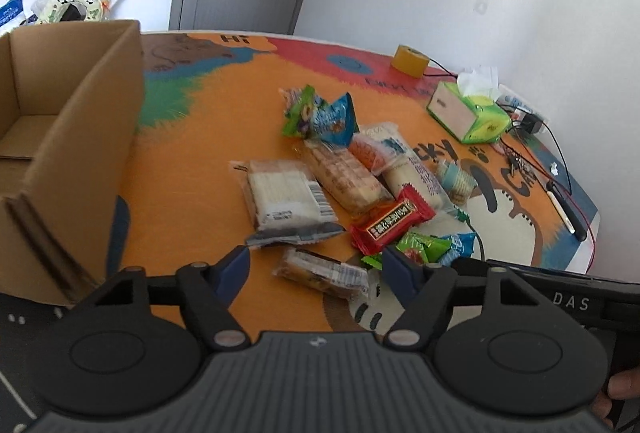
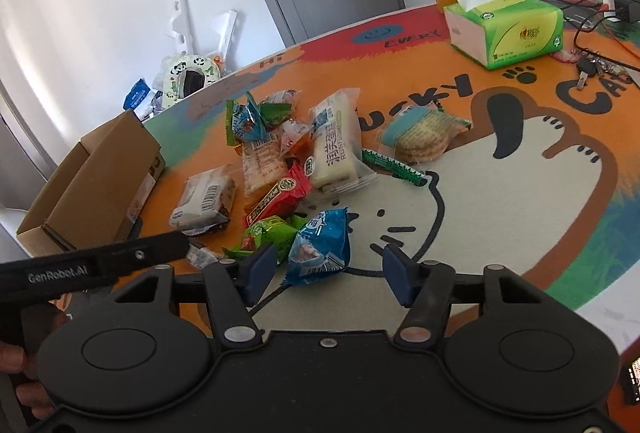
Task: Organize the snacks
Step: 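Grasp the blue chip bag with the right tool while the left tool grasps a clear biscuit pack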
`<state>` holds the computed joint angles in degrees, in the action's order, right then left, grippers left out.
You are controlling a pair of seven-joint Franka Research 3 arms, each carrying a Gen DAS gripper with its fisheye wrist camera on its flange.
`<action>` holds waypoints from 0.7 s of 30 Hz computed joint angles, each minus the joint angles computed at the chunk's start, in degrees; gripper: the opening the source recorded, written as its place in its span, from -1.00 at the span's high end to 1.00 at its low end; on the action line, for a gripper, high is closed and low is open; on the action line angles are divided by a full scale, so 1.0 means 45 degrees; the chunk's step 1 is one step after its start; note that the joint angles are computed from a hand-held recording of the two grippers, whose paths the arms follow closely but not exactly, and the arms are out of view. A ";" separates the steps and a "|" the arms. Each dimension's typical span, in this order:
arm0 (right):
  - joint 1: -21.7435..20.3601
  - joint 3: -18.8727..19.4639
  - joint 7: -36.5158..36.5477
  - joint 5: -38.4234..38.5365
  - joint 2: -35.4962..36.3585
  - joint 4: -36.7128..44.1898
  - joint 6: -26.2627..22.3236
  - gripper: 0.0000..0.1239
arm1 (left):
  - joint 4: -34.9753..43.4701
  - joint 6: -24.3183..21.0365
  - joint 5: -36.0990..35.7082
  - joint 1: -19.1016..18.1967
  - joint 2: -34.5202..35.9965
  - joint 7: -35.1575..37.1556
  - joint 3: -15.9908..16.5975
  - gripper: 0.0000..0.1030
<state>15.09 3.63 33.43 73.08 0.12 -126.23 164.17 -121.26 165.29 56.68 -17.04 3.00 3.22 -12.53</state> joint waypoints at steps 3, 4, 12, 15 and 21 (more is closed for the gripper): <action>-0.0007 0.0027 0.0029 -0.0011 0.0206 0.0194 -0.0064 0.05 | 0.0229 -0.0099 -0.0073 -0.0067 0.0267 0.0377 -0.0022 -0.41; -0.0012 0.0045 -0.0007 -0.0013 0.0263 0.0248 -0.0065 0.05 | 0.0314 -0.0160 -0.0235 -0.0099 0.0378 0.0639 -0.0036 -0.41; -0.0053 0.0211 -0.0966 0.0691 0.0531 0.0432 0.0240 0.08 | 0.0941 -0.1065 0.0056 -0.0674 0.1028 0.1268 0.0201 -0.47; -0.0061 0.0233 -0.1195 0.0796 0.0565 0.0458 0.0267 0.42 | 0.1057 -0.1379 0.0269 -0.0807 0.1089 0.1097 0.0211 -0.46; -0.0172 0.0172 -0.1513 0.1329 0.0461 0.0410 0.0025 0.48 | 0.0980 -0.1256 0.0407 -0.0748 0.1005 0.0947 0.0271 -0.06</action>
